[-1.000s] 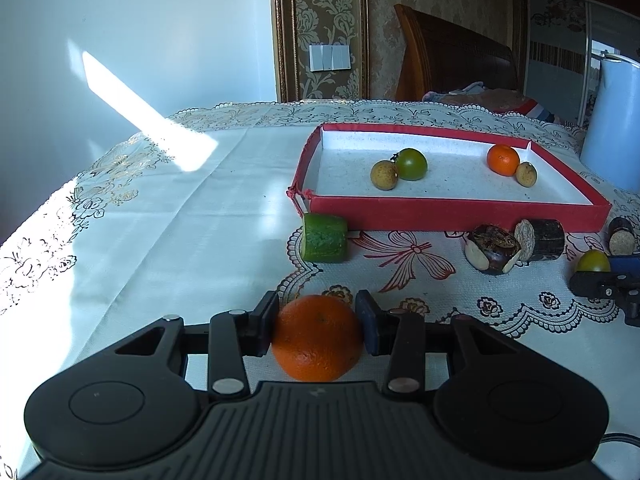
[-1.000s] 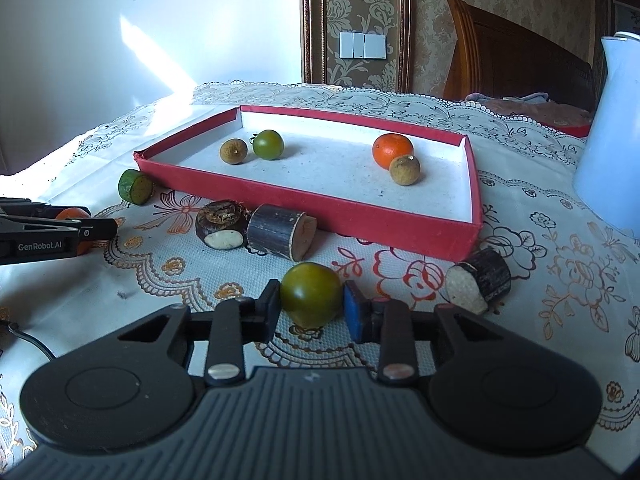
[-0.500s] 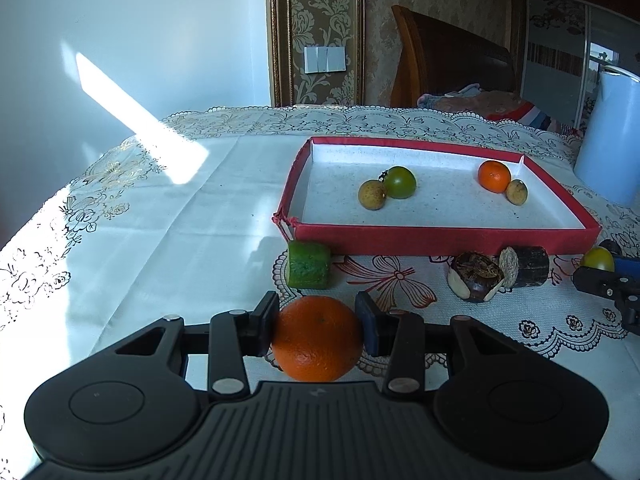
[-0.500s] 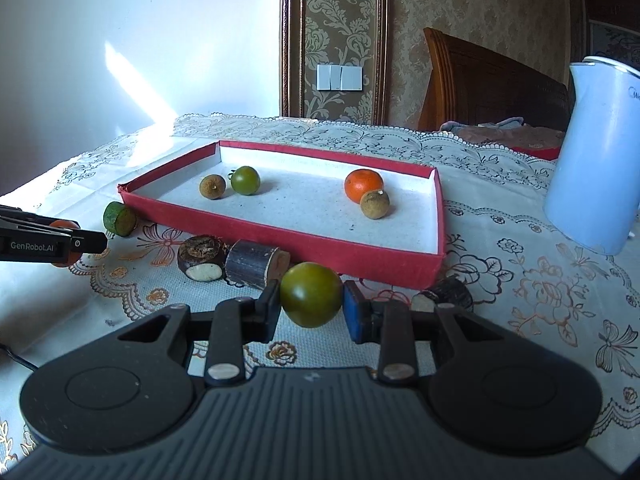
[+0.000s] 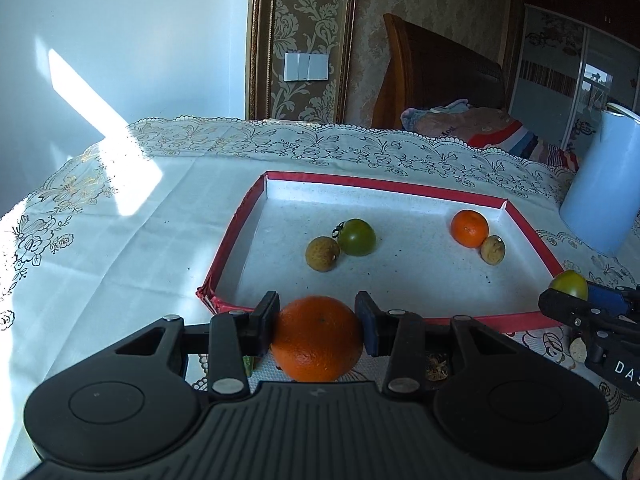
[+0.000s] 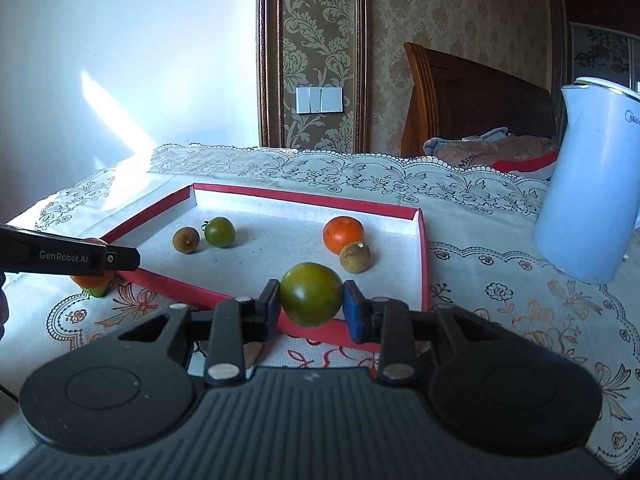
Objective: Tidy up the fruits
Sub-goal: 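Carry the orange and green tomato with both tools over the red tray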
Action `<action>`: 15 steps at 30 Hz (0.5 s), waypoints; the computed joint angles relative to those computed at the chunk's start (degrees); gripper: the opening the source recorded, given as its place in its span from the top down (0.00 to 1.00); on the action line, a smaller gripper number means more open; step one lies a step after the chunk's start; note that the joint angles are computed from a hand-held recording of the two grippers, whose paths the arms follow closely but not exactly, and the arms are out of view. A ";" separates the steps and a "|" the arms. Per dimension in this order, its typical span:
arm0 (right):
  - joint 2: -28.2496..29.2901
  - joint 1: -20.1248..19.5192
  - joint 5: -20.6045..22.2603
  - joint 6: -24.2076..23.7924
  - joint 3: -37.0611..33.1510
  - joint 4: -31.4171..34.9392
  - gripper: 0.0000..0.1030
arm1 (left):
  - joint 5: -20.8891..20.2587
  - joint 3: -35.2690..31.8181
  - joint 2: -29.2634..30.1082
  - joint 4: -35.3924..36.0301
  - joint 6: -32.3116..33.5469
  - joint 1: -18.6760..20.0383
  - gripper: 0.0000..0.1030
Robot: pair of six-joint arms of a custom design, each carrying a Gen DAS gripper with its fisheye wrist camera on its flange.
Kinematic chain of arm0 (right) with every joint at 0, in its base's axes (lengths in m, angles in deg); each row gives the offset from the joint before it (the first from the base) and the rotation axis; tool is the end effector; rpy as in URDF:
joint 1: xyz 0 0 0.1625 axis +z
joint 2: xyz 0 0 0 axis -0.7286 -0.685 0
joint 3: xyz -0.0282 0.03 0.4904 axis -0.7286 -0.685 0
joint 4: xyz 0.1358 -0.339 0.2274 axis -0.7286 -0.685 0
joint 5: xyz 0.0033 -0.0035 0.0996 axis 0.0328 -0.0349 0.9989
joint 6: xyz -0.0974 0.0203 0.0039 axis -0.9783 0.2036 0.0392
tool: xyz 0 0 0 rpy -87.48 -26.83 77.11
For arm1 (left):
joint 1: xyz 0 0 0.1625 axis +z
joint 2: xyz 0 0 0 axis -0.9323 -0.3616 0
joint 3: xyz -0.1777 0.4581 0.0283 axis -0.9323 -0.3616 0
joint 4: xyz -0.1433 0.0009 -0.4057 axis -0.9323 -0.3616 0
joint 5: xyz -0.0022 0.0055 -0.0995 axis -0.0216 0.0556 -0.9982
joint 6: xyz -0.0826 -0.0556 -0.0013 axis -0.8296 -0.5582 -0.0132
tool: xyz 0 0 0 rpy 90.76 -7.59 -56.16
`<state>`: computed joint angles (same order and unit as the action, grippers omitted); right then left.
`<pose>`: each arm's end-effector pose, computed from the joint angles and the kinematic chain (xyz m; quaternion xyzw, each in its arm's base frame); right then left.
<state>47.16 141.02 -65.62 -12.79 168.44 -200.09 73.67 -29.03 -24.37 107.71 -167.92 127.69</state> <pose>0.1295 -0.6293 0.1613 0.1183 -0.7623 0.5159 0.3725 -0.2425 -0.7536 0.0610 0.3401 0.8505 -0.3398 0.2131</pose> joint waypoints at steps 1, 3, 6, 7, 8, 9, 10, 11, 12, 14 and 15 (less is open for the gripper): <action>0.15 -0.04 -0.16 0.17 -0.89 0.50 0.70 | 0.02 -0.59 0.47 -0.19 0.36 -0.19 0.60; 0.58 -0.11 -0.67 0.24 -2.77 1.27 0.70 | 0.23 -2.01 1.52 -0.08 0.58 -0.49 0.60; 0.85 -0.45 -1.43 1.50 -5.12 3.52 0.70 | 0.33 -4.21 3.34 -0.01 0.57 -0.91 0.60; 0.98 -0.62 -1.68 1.98 -5.77 4.08 0.70 | 0.12 -4.63 3.75 -0.21 0.83 -1.04 0.60; 1.08 -0.77 -1.92 2.37 -6.34 4.53 0.70 | -0.39 -5.13 4.31 -0.64 1.26 -1.24 0.60; 1.25 -0.96 -2.53 2.81 -7.16 5.43 0.70 | -0.81 -5.41 4.77 -1.31 1.95 -1.43 0.60; 1.33 -1.16 -2.89 3.29 -7.79 6.32 0.70 | -1.01 -5.63 5.10 -1.75 2.53 -1.52 0.60; 1.36 -1.31 -3.23 3.80 -8.30 7.16 0.70 | -1.16 -6.12 5.60 -2.00 3.13 -1.60 0.60; 1.47 -1.61 -3.61 4.55 -9.03 8.25 0.70 | -1.10 -6.59 6.00 -1.96 3.37 -1.61 0.60; 1.74 -1.98 -4.24 5.58 -10.26 9.61 0.70 | -0.43 -8.23 7.09 -0.98 3.40 -1.44 0.60; 1.78 -2.13 -4.41 5.96 -10.59 10.08 0.70 | -0.47 -8.96 7.58 -0.55 3.46 -1.40 0.60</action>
